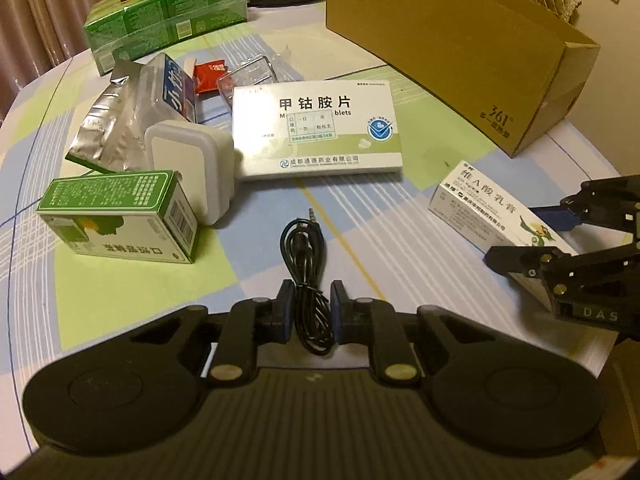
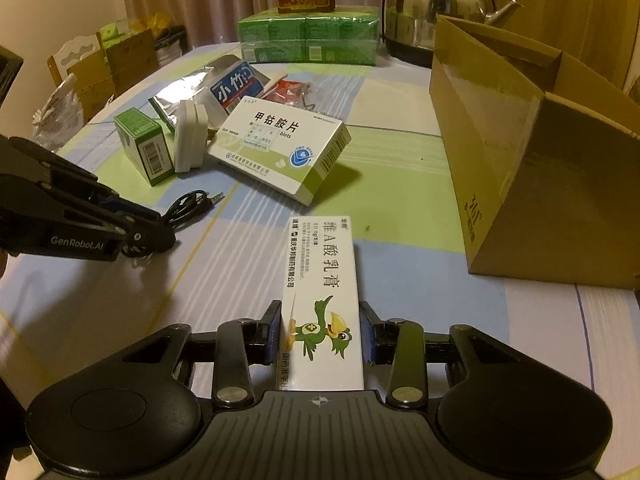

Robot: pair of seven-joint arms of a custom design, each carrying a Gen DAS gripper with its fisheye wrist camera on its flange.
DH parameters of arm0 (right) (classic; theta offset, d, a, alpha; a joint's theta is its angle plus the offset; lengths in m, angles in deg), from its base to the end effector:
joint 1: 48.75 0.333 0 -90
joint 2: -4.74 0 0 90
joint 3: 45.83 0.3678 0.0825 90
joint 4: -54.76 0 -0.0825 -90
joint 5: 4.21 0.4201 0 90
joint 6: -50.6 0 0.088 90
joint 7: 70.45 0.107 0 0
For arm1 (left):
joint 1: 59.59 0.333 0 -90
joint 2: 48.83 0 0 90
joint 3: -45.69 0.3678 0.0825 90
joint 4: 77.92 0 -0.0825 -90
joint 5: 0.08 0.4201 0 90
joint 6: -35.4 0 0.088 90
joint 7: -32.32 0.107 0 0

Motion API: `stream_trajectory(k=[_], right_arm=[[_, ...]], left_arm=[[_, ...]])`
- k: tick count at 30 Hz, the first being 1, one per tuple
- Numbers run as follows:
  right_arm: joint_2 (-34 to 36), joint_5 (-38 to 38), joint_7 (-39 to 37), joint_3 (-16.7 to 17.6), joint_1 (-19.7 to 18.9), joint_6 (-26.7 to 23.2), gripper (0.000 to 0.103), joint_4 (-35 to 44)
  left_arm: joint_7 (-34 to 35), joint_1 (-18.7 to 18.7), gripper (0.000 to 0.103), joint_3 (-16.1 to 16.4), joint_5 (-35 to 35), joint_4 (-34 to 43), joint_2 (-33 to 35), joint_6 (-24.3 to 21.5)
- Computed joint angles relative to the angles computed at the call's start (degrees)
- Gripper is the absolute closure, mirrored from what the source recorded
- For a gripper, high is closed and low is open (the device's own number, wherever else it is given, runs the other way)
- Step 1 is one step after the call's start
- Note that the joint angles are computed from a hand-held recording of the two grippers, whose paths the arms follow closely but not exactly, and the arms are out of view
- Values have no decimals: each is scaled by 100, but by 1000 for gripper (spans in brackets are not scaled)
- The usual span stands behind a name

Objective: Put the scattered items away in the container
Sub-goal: 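Carry the cable and the bird-print box with both tools to the cardboard box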

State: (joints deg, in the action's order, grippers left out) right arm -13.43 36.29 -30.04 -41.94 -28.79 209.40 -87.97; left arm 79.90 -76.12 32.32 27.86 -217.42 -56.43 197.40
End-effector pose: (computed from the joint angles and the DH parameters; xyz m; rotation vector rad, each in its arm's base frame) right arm 0.4529 0.1713 0.4906 -2.2328 1.0420 -0.3350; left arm 0.4442 -0.2851 0.4339 -1.6970 2.1050 -0.6257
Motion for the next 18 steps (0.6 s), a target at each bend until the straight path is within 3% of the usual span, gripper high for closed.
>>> stream_trajectory(k=[7, 9, 18], right_arm=[[-46, 48, -3, -13, 7, -31, 68, -30], [-45, 66, 5, -23, 9, -37, 68, -23], [-142, 326, -227, -100, 84, 13, 68, 1]], left_arm=[[-256, 93, 83, -17, 230, 113, 127, 35], [-124, 59, 89, 2, 98, 176, 153, -60], [-398, 24, 91, -72, 102, 100, -113, -265]])
